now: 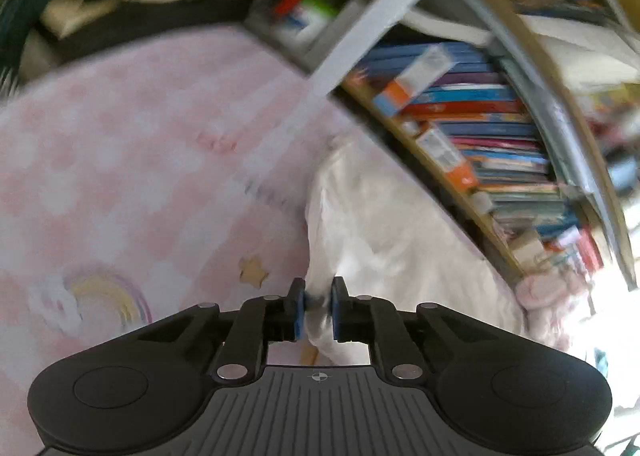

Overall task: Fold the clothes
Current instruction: 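Lift and fold the shirt in half with both grippers, then open both grippers and pull them back from the folded shirt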

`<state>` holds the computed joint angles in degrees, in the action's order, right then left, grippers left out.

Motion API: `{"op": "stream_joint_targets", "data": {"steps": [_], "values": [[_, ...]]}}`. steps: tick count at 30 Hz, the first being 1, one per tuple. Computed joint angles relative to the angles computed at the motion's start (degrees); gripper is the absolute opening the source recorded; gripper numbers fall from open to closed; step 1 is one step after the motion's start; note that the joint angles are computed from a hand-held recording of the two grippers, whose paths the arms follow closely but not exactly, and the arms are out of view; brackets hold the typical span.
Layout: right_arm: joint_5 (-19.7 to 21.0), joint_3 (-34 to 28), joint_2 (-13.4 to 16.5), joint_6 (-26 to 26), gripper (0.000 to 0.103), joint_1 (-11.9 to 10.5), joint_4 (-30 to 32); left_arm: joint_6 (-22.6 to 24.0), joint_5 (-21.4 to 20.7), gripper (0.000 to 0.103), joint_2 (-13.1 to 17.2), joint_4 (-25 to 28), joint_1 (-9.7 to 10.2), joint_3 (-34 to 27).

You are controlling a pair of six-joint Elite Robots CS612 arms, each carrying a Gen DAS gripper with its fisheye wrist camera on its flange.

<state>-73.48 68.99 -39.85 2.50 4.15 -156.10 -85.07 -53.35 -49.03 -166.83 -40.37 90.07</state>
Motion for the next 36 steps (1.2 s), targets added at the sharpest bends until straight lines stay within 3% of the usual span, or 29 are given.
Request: {"op": "stream_joint_targets", "data": {"steps": [4,7,11,15,20,22,23,25,27,29,32,36], "values": [[-0.4,-0.5,0.4,-0.5,0.008,-0.1,3.6,-1.1,-6.9,0.012,0.3,8.1,0.97,-0.7],[-0.8,-0.1,0.6,0.6,0.008,0.0,3.7,0.6,-6.1,0.012,0.8,7.9,0.43,-0.6],[-2.1,0.1,0.5,-2.9,0.008,0.4,3.4,1.4,-5.4,0.012,1.0,6.9,0.22,-0.4],[-3.4,0.5,0.4,-3.2,0.009,0.7,2.5,2.6,-5.1,0.014,1.1,7.2,0.36,-0.7],[-3.3,0.1,0.5,-0.2,0.011,0.7,3.1,6.6,-4.6,0.017,1.1,7.5,0.13,-0.8],[-4.6,0.8,0.1,2.7,0.022,0.8,2.0,9.4,-4.4,0.019,1.1,8.0,0.02,-1.0],[-5.5,1.2,-0.1,4.2,0.027,0.9,1.4,10.2,-4.5,0.024,1.1,8.3,0.02,-1.1],[-7.2,2.0,-0.5,7.0,0.051,1.1,0.2,10.7,-3.9,0.041,0.8,9.4,-0.07,-1.2],[-8.1,3.2,-1.3,8.3,0.052,1.3,-1.1,10.1,-0.7,0.058,0.5,10.4,-0.67,-1.0],[-8.6,4.6,-2.1,8.2,0.055,1.6,-2.3,10.0,2.4,0.060,0.1,10.2,-1.28,-0.4],[-10.0,6.5,-3.2,7.2,0.061,2.3,-4.4,11.6,3.6,0.061,-0.2,8.7,-1.62,0.0],[-10.6,8.1,-4.2,4.9,0.073,3.3,-6.3,13.8,5.0,0.067,-0.2,11.5,-2.18,-1.2]]}}
